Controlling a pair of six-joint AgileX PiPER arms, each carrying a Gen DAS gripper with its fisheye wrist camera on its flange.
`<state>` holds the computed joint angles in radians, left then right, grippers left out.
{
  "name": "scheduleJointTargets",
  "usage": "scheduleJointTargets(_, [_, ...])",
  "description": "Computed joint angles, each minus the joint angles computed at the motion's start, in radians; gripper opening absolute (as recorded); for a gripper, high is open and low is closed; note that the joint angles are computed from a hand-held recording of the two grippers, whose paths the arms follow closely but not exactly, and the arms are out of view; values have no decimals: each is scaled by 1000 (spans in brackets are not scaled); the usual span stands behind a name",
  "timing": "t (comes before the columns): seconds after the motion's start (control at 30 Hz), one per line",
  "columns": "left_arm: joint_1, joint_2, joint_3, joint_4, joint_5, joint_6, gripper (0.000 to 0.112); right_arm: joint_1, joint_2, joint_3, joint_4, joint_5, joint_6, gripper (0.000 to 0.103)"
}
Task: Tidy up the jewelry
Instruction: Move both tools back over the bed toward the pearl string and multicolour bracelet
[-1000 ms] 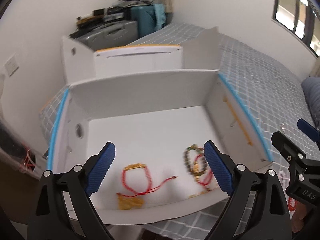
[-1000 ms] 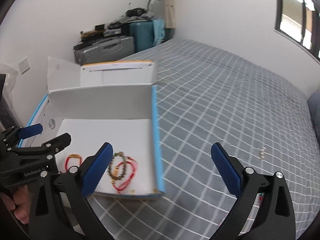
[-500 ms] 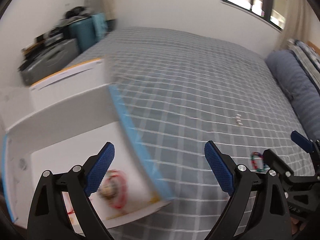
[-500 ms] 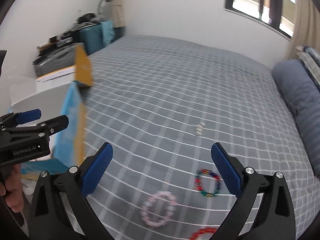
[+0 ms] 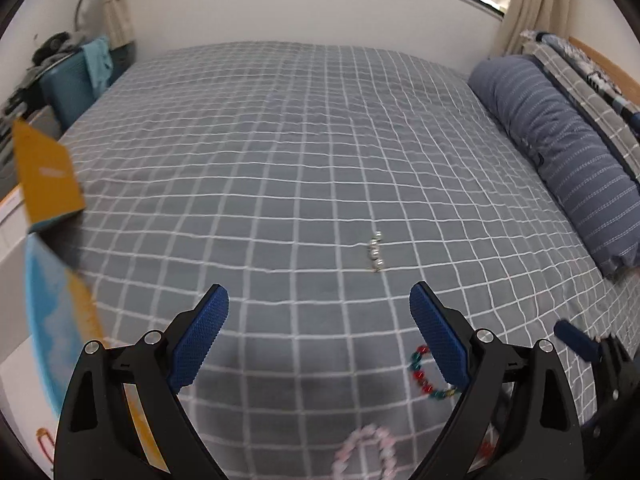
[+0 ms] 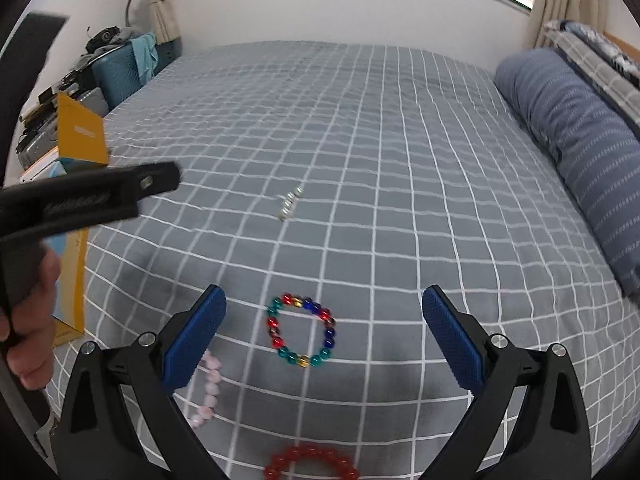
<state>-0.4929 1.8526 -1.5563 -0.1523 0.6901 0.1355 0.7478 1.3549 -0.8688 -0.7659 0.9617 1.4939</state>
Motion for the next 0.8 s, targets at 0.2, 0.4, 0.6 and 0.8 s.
scheduleJointTargets(0.2, [-66, 140, -128, 30, 23, -56, 91, -40, -1, 71, 22, -73, -3, 94])
scheduleJointTargets(0.4, [-110, 330, -321, 112, 69, -139, 91, -115, 14, 125, 70, -175, -33, 90])
scheduleJointTargets(0.6, [-130, 492, -513, 189, 151, -187, 90, -159, 38, 148, 144, -250, -95, 81])
scheduleJointTargets(0.8, [-125, 600, -679, 141, 255, -190, 89, -194, 61, 144, 221, -293, -164, 61])
